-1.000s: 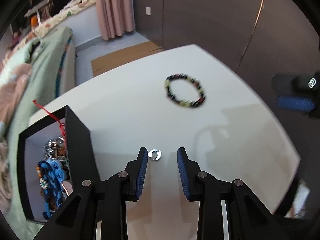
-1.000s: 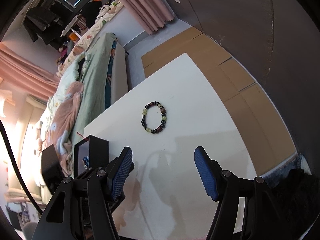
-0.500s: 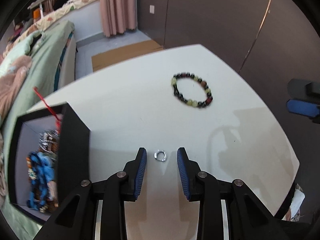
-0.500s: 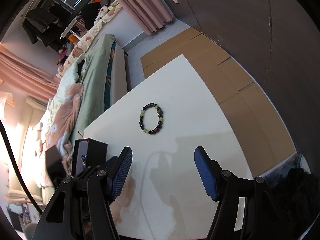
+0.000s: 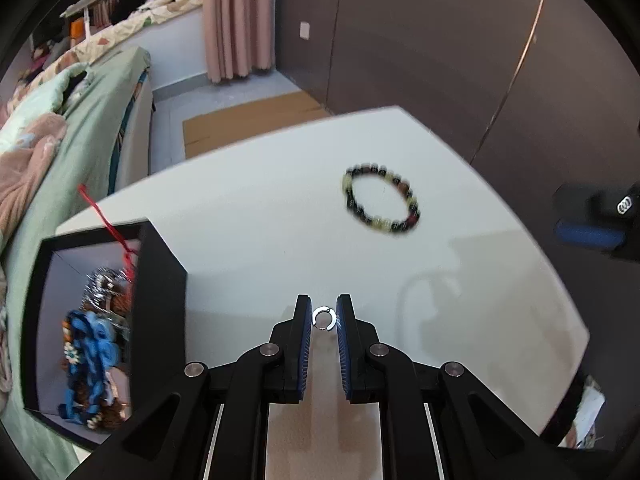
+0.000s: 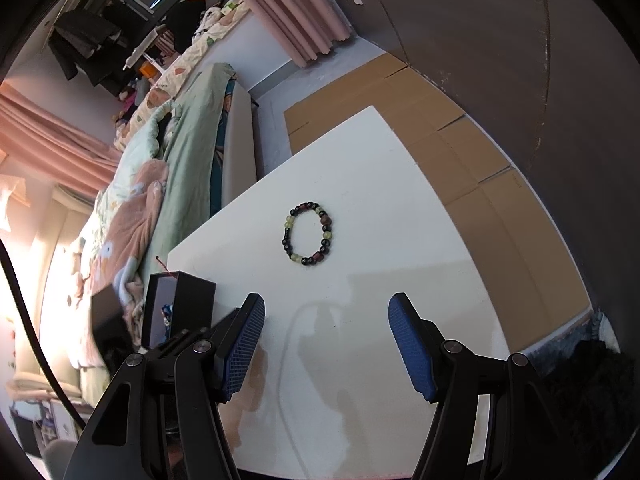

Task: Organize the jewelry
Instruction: 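Close the left tool on the silver ring and lift it, then release the ring into the box with the left tool while the right tool grasps the bead bracelet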

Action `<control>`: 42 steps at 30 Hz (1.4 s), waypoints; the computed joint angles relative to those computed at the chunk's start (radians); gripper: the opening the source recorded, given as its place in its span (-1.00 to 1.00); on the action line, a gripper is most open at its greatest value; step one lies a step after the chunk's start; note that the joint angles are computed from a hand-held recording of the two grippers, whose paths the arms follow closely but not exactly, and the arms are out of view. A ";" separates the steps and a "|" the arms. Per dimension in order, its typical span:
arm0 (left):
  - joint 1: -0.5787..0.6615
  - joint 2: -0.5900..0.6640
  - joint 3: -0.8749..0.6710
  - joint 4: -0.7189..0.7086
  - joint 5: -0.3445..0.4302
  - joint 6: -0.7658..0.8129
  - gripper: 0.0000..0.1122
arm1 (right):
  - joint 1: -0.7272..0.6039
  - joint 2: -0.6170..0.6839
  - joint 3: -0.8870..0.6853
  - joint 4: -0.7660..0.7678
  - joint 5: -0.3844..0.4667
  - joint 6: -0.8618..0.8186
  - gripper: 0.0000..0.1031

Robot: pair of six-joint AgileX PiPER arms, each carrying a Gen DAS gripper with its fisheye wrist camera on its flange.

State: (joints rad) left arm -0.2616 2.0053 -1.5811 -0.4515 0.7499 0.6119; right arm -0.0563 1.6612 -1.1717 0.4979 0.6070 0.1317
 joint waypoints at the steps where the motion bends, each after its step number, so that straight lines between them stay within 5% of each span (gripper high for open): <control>1: 0.007 -0.005 -0.002 -0.013 0.002 0.008 -0.77 | 0.001 0.003 -0.007 -0.005 0.006 0.006 0.28; 6: 0.054 -0.022 -0.034 -0.072 0.031 0.028 -0.77 | 0.018 0.031 -0.036 -0.052 -0.001 0.056 0.24; 23: 0.217 0.094 -0.324 -0.163 0.186 -0.006 -0.77 | 0.078 0.290 -0.334 -0.204 0.063 0.238 -0.54; 33: 0.282 0.156 -0.433 -0.158 0.278 -0.040 -0.77 | 0.182 0.459 -0.569 -0.620 0.243 0.531 -0.75; 38: 0.305 0.159 -0.439 -0.178 0.313 -0.032 -0.76 | 0.184 0.432 -0.525 -0.594 0.200 0.510 -0.82; 42: 0.312 0.154 -0.427 -0.165 0.302 -0.056 -0.66 | 0.178 0.338 -0.416 -0.546 0.070 0.491 -0.82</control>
